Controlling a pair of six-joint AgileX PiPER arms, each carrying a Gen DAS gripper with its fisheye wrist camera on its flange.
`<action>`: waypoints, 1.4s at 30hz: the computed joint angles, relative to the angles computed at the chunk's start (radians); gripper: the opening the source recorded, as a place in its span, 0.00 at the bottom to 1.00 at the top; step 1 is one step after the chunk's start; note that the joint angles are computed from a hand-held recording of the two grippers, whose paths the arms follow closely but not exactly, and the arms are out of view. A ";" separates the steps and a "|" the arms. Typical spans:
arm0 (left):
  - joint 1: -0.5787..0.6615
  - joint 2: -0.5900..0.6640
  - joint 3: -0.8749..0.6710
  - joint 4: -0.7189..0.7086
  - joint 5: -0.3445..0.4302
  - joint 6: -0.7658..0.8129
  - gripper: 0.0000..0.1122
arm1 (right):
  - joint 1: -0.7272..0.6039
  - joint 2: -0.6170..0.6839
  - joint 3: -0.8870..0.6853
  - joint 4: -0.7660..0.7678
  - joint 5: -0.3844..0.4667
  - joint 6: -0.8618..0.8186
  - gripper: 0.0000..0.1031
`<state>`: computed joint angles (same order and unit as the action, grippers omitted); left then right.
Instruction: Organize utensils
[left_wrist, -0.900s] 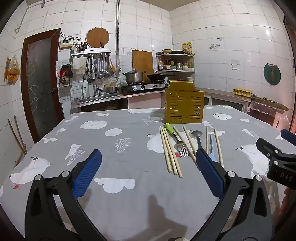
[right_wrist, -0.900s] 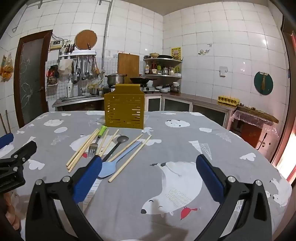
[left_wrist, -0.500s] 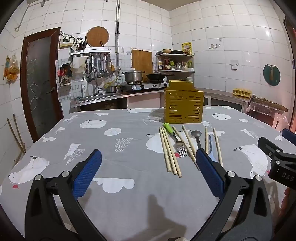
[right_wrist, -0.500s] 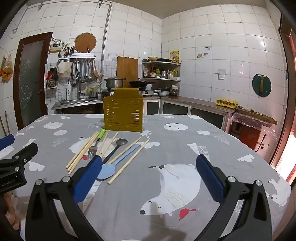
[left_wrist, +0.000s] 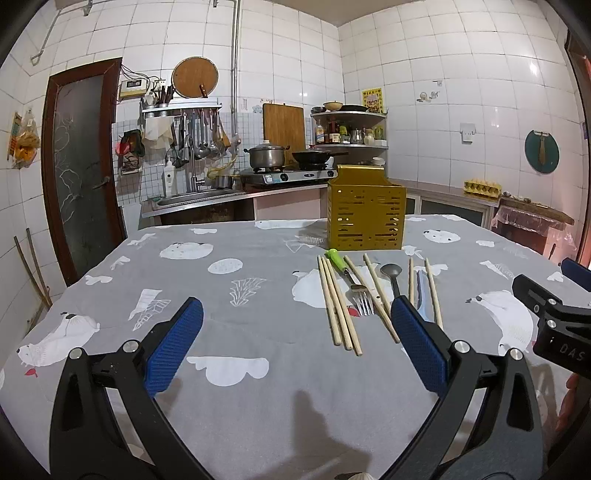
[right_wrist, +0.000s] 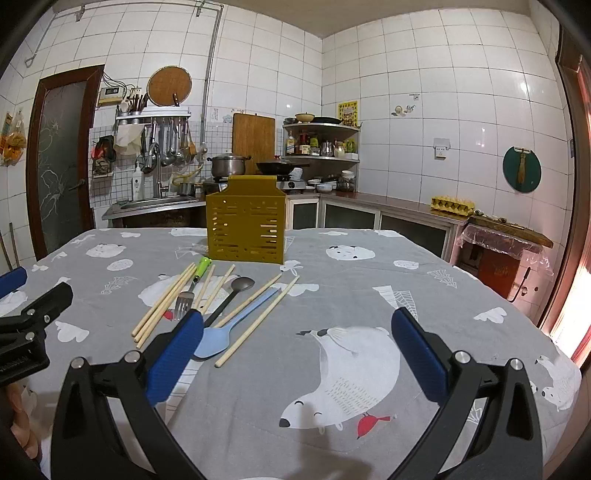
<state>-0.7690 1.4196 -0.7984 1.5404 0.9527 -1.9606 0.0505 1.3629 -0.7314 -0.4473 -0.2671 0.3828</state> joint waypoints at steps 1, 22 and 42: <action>-0.001 -0.001 0.000 0.000 0.001 0.000 0.87 | -0.001 -0.001 -0.001 -0.003 0.001 0.003 0.96; -0.020 0.001 0.008 0.009 0.022 -0.017 0.87 | -0.002 0.002 0.002 0.010 -0.007 -0.011 0.96; -0.014 0.003 0.002 0.005 0.014 -0.008 0.88 | -0.019 0.006 -0.002 -0.037 -0.012 0.031 0.96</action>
